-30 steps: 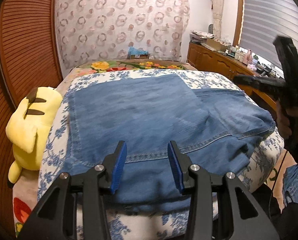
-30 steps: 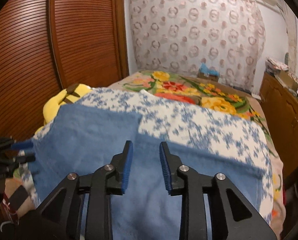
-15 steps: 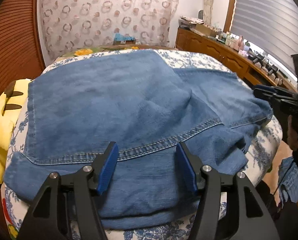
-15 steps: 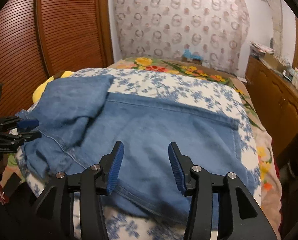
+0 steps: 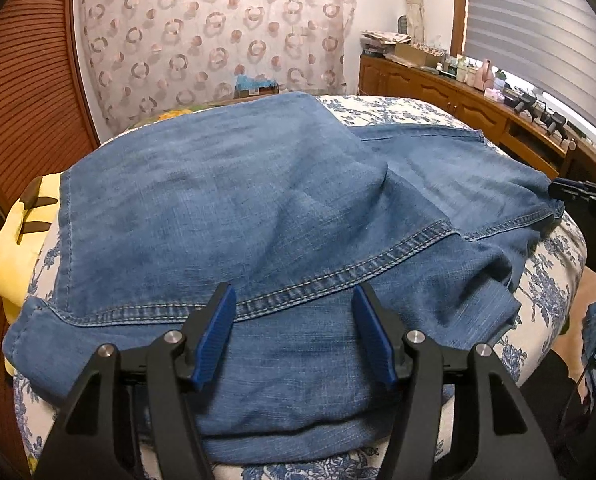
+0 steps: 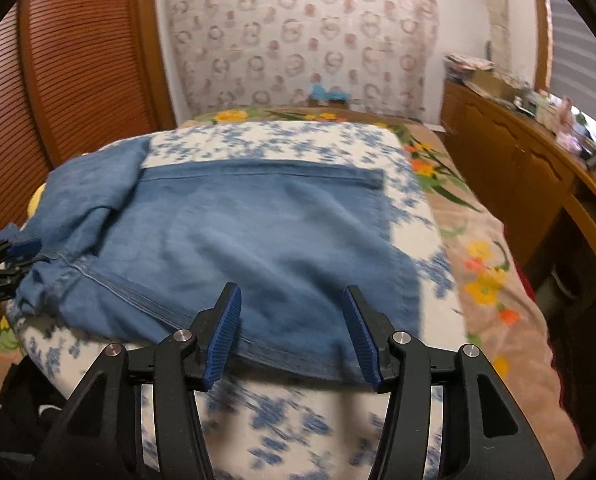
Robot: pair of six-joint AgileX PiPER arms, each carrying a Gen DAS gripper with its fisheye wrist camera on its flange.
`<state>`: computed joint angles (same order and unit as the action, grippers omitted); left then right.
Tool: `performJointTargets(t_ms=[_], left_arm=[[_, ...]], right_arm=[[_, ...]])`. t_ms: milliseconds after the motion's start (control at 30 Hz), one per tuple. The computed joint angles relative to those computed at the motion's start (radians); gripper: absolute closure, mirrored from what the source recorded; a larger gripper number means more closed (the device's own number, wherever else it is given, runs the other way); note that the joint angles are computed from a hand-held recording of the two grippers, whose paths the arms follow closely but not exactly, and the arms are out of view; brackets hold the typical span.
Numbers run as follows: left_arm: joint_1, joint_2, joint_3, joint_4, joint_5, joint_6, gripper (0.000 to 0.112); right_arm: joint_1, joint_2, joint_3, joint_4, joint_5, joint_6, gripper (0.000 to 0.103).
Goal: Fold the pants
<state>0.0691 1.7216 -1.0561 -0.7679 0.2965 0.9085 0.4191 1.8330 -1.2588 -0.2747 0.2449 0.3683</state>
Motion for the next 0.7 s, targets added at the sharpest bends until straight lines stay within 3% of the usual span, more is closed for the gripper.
performJointTargets(t_ms=[300,400,533,700], left_arm=[[0.000,-0.006,0.026,-0.074,-0.025,0.069,0.051],[0.001,-0.006,0.025,-0.073,-0.024,0.067,0.051],[-0.004,-0.008,0.021,-0.029,-0.022,0.017,0.051],[-0.008,-0.011,0.015,0.011,-0.016,-0.034,0.051]], right_arm=[[-0.068,-0.050,0.088,-0.141,-0.016,0.154,0.049],[-0.083,-0.033,0.082,-0.066,-0.008,0.084,0.049],[-0.084,0.001,0.065,-0.031,0.013,0.051,0.048],[-0.073,0.001,0.084,-0.134,-0.010,0.162,0.048]])
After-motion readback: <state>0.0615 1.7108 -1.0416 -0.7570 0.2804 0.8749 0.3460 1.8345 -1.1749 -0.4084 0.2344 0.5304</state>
